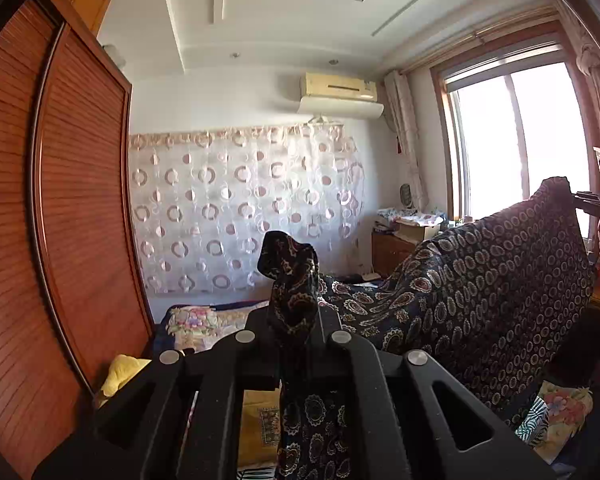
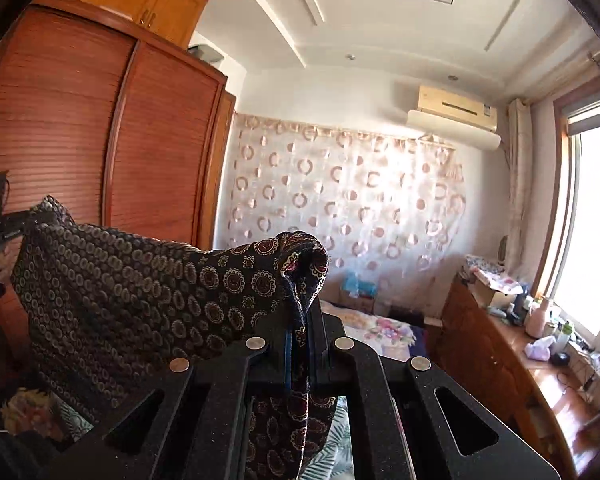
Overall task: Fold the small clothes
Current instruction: 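Lift the navy robe high with both grippers, shaking it out, then lower the held robe onto the quilt with both grippers and release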
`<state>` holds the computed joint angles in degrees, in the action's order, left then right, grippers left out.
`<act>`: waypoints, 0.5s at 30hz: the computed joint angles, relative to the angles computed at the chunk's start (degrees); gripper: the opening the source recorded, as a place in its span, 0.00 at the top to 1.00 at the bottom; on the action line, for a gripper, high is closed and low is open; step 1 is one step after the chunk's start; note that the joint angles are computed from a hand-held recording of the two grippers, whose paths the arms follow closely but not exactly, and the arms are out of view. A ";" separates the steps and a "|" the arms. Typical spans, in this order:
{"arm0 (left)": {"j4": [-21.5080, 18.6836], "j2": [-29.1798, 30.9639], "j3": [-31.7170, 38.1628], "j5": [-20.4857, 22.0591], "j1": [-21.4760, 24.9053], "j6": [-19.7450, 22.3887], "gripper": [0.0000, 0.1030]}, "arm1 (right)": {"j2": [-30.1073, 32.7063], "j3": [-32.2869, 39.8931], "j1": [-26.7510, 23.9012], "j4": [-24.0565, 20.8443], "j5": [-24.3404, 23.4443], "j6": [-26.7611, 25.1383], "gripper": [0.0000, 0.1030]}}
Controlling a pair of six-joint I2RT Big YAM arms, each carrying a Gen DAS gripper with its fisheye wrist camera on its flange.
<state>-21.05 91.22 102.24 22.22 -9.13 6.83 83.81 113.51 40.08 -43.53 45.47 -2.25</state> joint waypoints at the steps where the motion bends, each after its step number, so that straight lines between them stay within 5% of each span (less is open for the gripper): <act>1: -0.79 1.99 1.60 -0.99 -0.16 0.27 0.92 | 1.56 1.21 -1.23 -1.22 -0.78 1.05 0.95; 8: -6.16 20.31 14.59 -7.49 -2.23 -0.20 0.91 | 12.79 6.26 -10.06 -8.18 -12.25 10.44 0.95; 12: -14.76 33.54 28.67 -9.81 -2.98 -1.36 0.80 | 19.35 6.82 -14.98 -9.49 -18.29 16.09 0.94; 14: -21.81 40.34 37.41 -12.00 -3.48 -0.69 0.77 | 24.36 11.27 -16.86 -13.89 -20.99 20.04 0.86; 15: -22.90 41.93 38.83 -14.04 -3.77 -0.07 0.74 | 27.67 15.57 -17.70 -18.07 -21.05 21.60 0.75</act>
